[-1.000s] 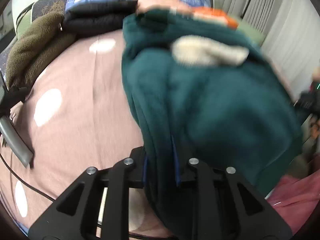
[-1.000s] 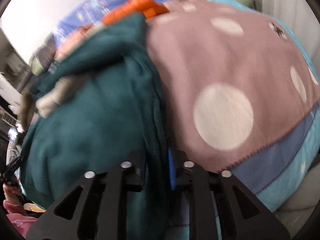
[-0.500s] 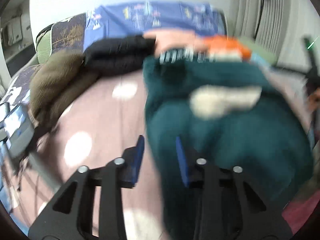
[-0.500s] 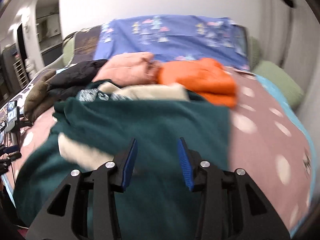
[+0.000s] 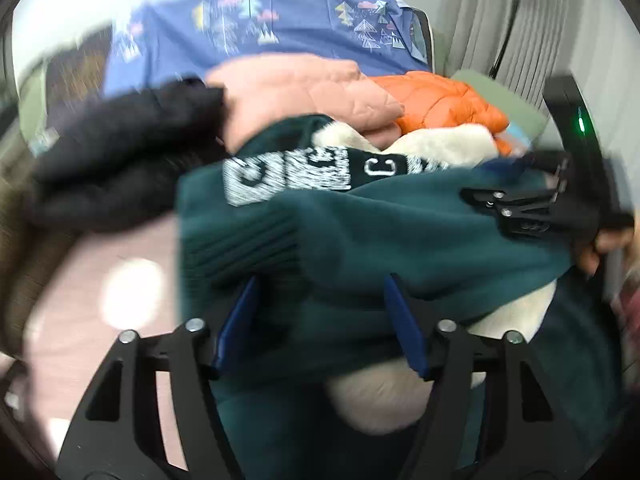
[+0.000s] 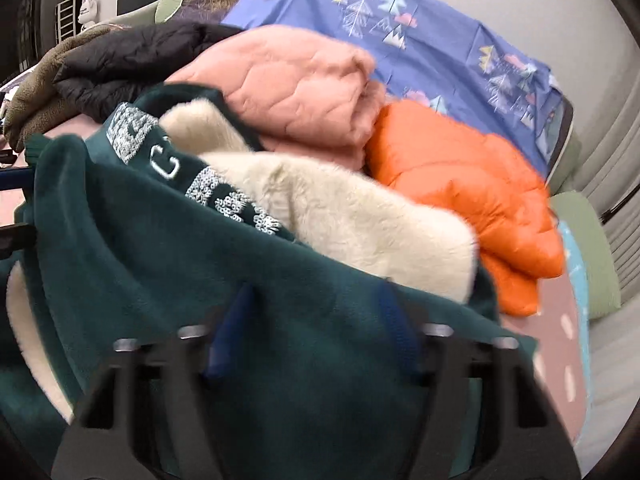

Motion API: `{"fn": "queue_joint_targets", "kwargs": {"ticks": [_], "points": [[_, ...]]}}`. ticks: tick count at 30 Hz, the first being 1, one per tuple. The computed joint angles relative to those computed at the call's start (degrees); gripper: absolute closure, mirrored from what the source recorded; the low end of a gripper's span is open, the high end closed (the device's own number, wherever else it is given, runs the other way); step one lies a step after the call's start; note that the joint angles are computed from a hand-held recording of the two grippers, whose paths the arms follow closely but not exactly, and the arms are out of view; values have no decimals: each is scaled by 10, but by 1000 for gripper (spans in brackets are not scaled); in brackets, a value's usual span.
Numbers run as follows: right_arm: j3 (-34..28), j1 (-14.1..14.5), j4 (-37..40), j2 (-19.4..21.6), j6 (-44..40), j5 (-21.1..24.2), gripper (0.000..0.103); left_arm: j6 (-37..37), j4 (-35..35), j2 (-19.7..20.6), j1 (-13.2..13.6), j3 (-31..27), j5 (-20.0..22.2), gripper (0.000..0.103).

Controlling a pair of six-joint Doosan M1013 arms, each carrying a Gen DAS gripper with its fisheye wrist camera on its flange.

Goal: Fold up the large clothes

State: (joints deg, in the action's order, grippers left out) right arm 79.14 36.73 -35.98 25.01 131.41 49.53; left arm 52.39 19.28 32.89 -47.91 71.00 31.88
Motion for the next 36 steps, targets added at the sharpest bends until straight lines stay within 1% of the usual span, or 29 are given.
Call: {"fn": "queue_joint_targets", "kwargs": {"ticks": [1, 2, 3, 4, 5, 7, 8, 9, 11, 12, 13, 14, 15, 16, 17, 18, 19, 20, 22, 23, 25, 27, 28, 30, 32, 33, 34, 35, 36], "points": [[1, 4, -30, -1, 35, -2, 100, 21, -28, 6, 2, -5, -8, 73], [6, 8, -70, -5, 75, -13, 101, 23, -27, 10, 1, -10, -2, 78], [8, 5, -83, -8, 97, -23, 101, 17, 5, 11, -3, -11, 7, 81], [8, 0, -72, -9, 101, -30, 101, 15, 21, 9, -6, -7, 8, 85], [5, -9, -52, -8, 98, -34, 103, 11, 33, 6, -8, 0, 9, 87], [-8, -14, -78, 5, 113, 6, 103, 6, 42, -1, -9, 16, 7, 88], [-10, -21, -72, 7, 124, 12, 103, -5, 60, -5, -10, 27, 4, 90], [-7, -29, -52, 4, 130, 2, 103, -13, 73, -7, -12, 33, 1, 90], [9, -38, -15, -9, 127, -46, 103, -35, 95, -12, -14, 44, -1, 91], [21, -40, 12, -19, 105, -82, 103, -37, 97, -12, -14, 43, 0, 91], [33, -39, 50, -28, 62, -120, 103, -34, 96, -11, -15, 41, 3, 91], [37, -35, 66, -33, 31, -134, 85, -30, 94, -10, -15, 38, 8, 91], [36, -26, 59, -33, 10, -133, 66, -26, 92, -9, -15, 36, 10, 91], [34, -15, 25, -28, 9, -122, 33, -21, 90, -7, -14, 33, 13, 91], [21, -1, -14, -14, -3, -87, 49, -20, 90, -6, -14, 32, 14, 91], [4, 2, -22, 5, -11, -48, 67, -21, 91, -4, -14, 29, 15, 91], [-3, -3, -14, 13, -2, -39, 82, -20, 91, -4, -14, 30, 13, 91], [-3, -14, -4, 17, 36, -54, 89, -23, 95, -4, -14, 30, 10, 91], [1, -25, 20, 12, 74, -78, 90, -27, 102, -2, -15, 28, 11, 91], [5, -24, 19, 8, 82, -81, 89, -28, 103, -1, -15, 26, 17, 91], [21, -10, 3, -12, 93, -78, 89, -31, 107, -3, -16, 27, 19, 91], [48, 7, -36, -36, 121, -82, 89, -41, 108, -15, -16, 41, 5, 90], [68, 13, -34, -53, 129, -96, 89, -53, 108, -23, -16, 50, -6, 90], [91, 15, -10, -68, 150, -111, 87, -69, 109, -41, -14, 72, -49, 90], [102, 12, 47, -65, 161, -112, 85, -64, 96, -51, -11, 84, -100, 90], [109, 12, 40, -64, 180, -121, 85, -59, 88, -48, -12, 77, -97, 90], [114, 17, 18, -64, 211, -123, 85, -38, 66, -38, -12, 60, -77, 88], [113, 24, -7, -63, 247, -116, 85, -13, 46, -25, -12, 39, -50, 85], [110, 29, -12, -64, 259, -105, 85, -5, 55, -3, -15, 10, 7, 85]]}}
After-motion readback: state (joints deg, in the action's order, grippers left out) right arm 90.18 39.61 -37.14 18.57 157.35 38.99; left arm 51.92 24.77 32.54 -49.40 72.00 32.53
